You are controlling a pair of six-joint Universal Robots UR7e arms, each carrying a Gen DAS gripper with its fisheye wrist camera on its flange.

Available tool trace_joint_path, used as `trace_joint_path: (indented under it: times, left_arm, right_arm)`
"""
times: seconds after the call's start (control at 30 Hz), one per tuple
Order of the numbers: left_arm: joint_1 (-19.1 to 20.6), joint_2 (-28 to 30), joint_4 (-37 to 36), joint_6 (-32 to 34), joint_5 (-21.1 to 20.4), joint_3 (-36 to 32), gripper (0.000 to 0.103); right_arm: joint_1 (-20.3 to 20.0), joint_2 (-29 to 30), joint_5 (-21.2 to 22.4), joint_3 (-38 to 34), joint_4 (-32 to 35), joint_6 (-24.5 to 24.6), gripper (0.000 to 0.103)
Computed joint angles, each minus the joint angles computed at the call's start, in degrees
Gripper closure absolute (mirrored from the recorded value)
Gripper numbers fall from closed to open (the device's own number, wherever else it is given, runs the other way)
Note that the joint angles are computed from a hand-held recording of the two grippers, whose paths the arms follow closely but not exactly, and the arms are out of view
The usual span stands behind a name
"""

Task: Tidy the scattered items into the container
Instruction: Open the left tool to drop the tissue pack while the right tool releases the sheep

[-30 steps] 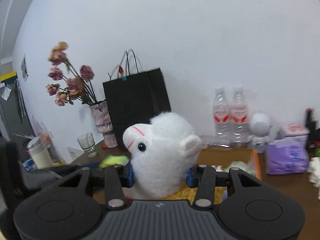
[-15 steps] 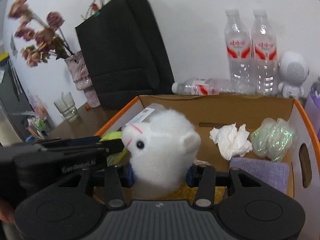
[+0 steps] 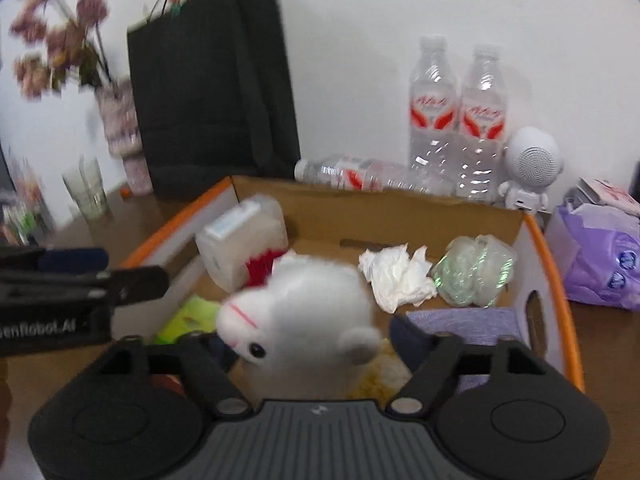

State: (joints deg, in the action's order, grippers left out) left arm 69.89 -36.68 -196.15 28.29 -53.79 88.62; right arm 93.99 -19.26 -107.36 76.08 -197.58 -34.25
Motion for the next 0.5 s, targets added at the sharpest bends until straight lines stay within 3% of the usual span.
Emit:
trace_joint_path:
  times: [0.13, 0.3, 0.37, 0.47, 0.5]
  left_arm:
    - [-1.74, -2.59, 0.6, -2.52, 1.74, 1.94, 0.023]
    - [-4.51, -4.65, 2.08, -3.19, 5.58, 3.83, 0.009]
    - [-5.63, -5.21, 5.13, -5.13, 8.28, 3.77, 0.005]
    - [-6.71, -6.85, 10.73, -9.15, 10.15, 4.79, 0.002]
    - [-6.95, -7.5, 12.09, -10.16, 10.23, 5.37, 0.002]
  right_arm:
    - [0.76, -4.85, 2.25, 4.7, -0.62, 3.21, 0.017]
    - [2.6, -10.16, 0.14, 9.12, -1.23, 6.94, 0.017]
    - [3.96, -11.31, -4.44, 9.35, 0.94, 7.6, 0.016]
    - [6.62, -11.48, -15.91, 8.12, 6.1, 9.14, 0.016]
    - [7.03, -12.02, -17.26, 8.39, 8.01, 10.11, 0.016]
